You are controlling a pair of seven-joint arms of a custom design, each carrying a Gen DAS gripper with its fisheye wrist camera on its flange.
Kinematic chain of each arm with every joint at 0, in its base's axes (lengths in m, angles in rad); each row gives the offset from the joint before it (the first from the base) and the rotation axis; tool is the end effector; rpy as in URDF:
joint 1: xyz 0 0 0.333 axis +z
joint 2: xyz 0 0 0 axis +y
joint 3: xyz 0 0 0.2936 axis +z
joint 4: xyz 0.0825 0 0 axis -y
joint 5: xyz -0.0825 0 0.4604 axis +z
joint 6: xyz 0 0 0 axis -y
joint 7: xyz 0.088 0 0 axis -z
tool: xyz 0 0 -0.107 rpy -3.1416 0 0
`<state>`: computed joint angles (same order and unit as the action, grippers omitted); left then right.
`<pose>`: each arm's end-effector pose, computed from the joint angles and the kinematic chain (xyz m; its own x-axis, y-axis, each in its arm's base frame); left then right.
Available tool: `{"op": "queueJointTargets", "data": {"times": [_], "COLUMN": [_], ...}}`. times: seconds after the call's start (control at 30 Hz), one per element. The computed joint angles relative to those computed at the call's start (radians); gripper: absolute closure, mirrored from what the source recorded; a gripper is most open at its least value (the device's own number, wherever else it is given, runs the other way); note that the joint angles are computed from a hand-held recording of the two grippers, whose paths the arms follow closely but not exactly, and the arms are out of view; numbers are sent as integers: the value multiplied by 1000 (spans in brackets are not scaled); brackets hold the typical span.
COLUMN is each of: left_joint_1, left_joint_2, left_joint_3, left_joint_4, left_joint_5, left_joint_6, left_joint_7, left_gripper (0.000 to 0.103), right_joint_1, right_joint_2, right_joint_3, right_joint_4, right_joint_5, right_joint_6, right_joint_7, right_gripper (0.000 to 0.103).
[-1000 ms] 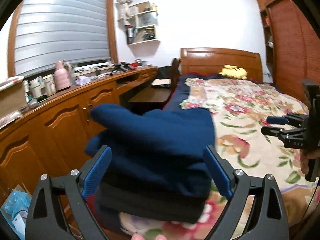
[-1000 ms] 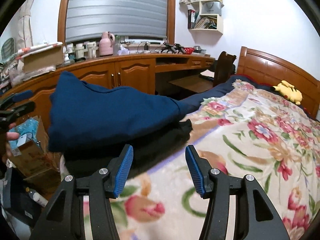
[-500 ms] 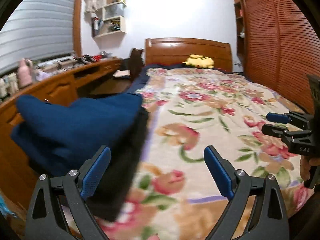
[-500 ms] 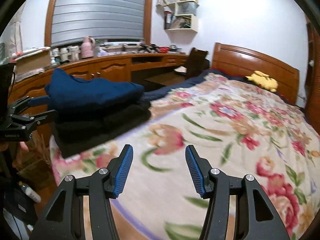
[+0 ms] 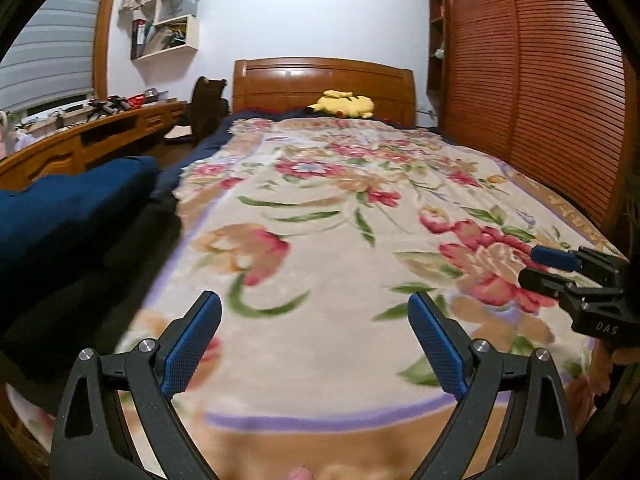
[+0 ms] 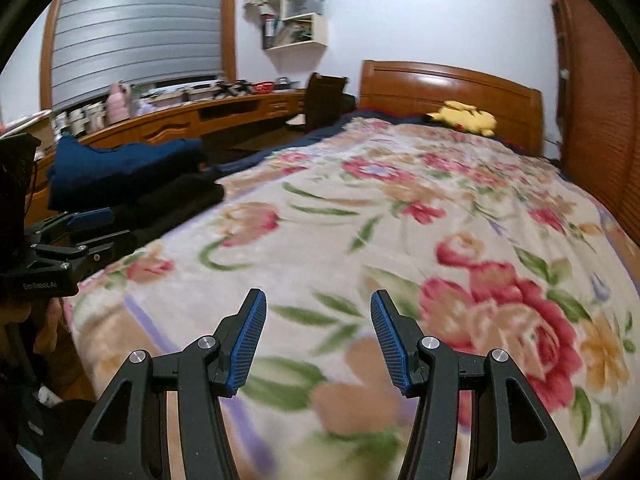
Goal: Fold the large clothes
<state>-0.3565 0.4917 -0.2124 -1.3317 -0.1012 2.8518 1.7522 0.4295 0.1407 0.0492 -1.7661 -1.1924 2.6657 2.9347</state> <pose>0.7090 -0.3982 0.5436 -0.5740 -0.8178 0.0413 -0.4312 0.2590 -0.8643 0.6238 0.3526 0.5040 -0.0070 -0.9998 0.0185 -0.4558 -0.0132 -0.8900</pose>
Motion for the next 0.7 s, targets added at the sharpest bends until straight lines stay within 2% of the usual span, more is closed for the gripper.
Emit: {"op": "queueJointTargets", "data": {"times": [0.1,0.17,0.27,0.47,0.57,0.7], "left_joint_1": [-45,-62,-77,-95,-134,-133], "left_joint_2": [19,21,24,19,15,12], "left_joint_3": [22,17,9,-17,24,12], "left_joint_4": [20,14,8,-36,-51,-69], "left_joint_5": [38,49,51,40,73,74], "left_joint_6": [6,23,40,109,126,152], "left_joint_7": [-36,-45,-57,-40,-60,-44], "left_gripper": [8,8,8,8,8,8], "right_joint_1": [5,7,2,6,7,10], "right_joint_2": [-33,-66,-116,-186,-202,-208], "right_joint_3": [3,13,37,109,125,146], "right_joint_4": [-34,-69,-125,-208,-233,-238], "right_joint_5": [-15,-51,-111,-241,-251,-271], "right_joint_6": [-34,-76,-133,-310,-335,-381], "right_joint_7": [43,111,226,423,477,498], "right_gripper": [42,31,21,20,20,20]}}
